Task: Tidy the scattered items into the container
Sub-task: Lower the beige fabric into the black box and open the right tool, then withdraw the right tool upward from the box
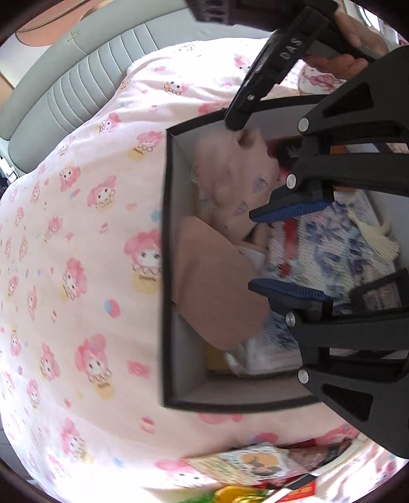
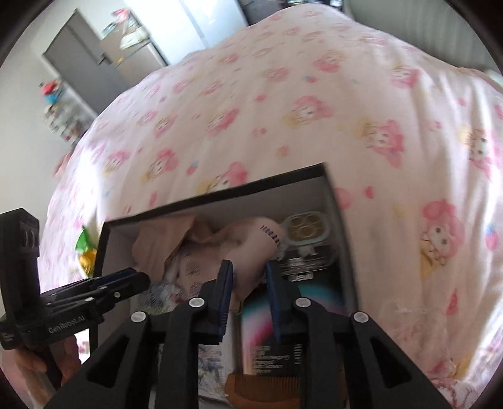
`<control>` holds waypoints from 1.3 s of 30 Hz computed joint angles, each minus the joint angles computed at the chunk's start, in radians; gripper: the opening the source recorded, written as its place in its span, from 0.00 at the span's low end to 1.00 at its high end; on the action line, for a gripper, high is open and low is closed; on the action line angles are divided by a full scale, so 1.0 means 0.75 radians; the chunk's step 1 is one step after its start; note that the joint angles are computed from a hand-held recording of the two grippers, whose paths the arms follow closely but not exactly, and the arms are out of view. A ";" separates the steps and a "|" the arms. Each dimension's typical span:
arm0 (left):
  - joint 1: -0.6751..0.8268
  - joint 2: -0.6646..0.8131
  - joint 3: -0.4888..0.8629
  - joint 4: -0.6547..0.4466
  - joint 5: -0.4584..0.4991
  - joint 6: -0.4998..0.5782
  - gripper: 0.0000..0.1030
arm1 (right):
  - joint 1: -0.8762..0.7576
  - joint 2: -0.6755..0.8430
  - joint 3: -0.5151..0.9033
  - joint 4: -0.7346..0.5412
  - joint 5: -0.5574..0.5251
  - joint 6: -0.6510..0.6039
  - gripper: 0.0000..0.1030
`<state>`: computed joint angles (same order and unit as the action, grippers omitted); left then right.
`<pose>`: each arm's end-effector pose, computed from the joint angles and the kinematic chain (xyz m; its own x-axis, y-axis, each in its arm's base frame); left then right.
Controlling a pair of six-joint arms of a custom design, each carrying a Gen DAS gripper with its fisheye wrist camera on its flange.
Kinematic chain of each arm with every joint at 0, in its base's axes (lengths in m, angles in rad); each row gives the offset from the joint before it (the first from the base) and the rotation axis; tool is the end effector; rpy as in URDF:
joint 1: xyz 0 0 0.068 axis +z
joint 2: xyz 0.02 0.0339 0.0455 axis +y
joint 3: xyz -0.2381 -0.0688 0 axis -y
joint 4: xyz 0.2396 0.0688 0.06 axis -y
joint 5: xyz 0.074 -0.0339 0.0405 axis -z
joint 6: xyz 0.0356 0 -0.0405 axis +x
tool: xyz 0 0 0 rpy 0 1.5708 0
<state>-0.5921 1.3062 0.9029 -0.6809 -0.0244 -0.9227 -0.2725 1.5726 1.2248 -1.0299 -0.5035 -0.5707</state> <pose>0.2103 -0.1404 0.2076 -0.8800 -0.3686 -0.2995 -0.2536 0.8979 -0.3598 0.2804 -0.0605 0.2231 -0.8746 -0.2469 -0.4173 -0.3873 0.8736 0.2948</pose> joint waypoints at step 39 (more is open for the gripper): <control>-0.025 0.051 0.051 -0.049 -0.297 -0.037 0.72 | 0.257 -0.180 -0.305 0.339 0.208 0.137 0.42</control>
<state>-0.6110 1.3447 0.9414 -0.7174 -0.2469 -0.9506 -0.0796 1.4373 0.9957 -0.7758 -0.3472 -0.4682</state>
